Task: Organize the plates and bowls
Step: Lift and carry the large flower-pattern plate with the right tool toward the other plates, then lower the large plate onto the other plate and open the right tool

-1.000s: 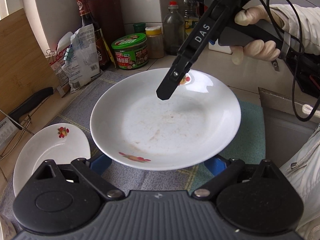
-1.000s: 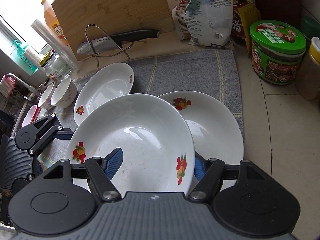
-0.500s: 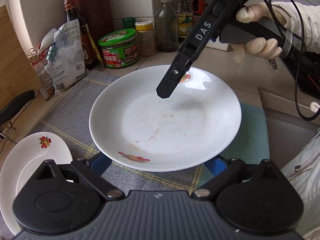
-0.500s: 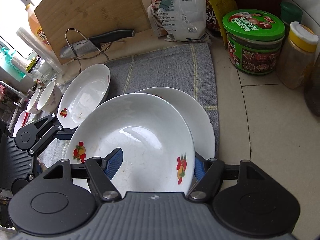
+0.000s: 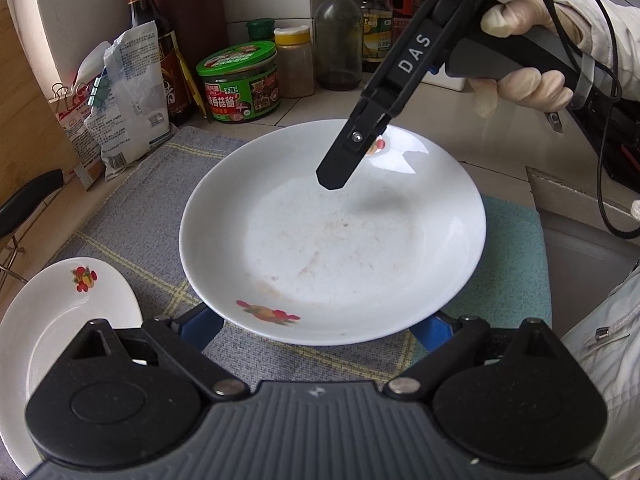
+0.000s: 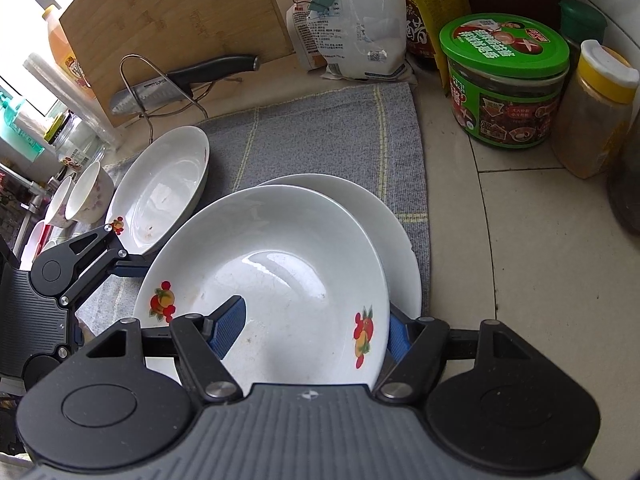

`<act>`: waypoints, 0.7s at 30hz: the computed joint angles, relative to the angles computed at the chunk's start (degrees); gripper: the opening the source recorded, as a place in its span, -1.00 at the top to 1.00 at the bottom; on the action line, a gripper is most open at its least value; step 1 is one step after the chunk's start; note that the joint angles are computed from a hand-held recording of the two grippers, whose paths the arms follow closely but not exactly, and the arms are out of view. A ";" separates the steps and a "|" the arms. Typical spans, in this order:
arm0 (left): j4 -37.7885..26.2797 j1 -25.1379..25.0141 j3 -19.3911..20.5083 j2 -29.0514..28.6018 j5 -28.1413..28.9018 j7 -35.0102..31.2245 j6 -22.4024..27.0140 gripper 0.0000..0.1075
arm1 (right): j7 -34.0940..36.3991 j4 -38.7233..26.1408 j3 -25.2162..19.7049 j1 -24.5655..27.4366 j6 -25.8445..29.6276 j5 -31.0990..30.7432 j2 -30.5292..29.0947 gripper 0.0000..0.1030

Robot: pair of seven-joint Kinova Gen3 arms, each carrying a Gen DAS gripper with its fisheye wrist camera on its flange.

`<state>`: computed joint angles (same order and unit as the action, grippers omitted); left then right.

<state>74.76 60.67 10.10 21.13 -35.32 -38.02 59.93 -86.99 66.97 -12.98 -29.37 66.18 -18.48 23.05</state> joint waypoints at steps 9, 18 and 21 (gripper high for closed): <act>-1.83 -0.27 0.01 0.55 1.72 -1.46 1.90 -0.81 | -0.47 -0.64 0.11 -0.63 0.54 0.68 1.00 -0.48; -2.16 -0.64 0.00 0.53 2.61 -2.27 2.50 -0.80 | -2.19 -1.21 0.34 -1.46 0.59 1.03 1.57 -0.60; -1.78 -0.48 -0.04 0.37 2.36 -2.20 2.28 -0.80 | -3.15 -1.39 0.43 -1.96 0.83 1.65 1.55 -0.64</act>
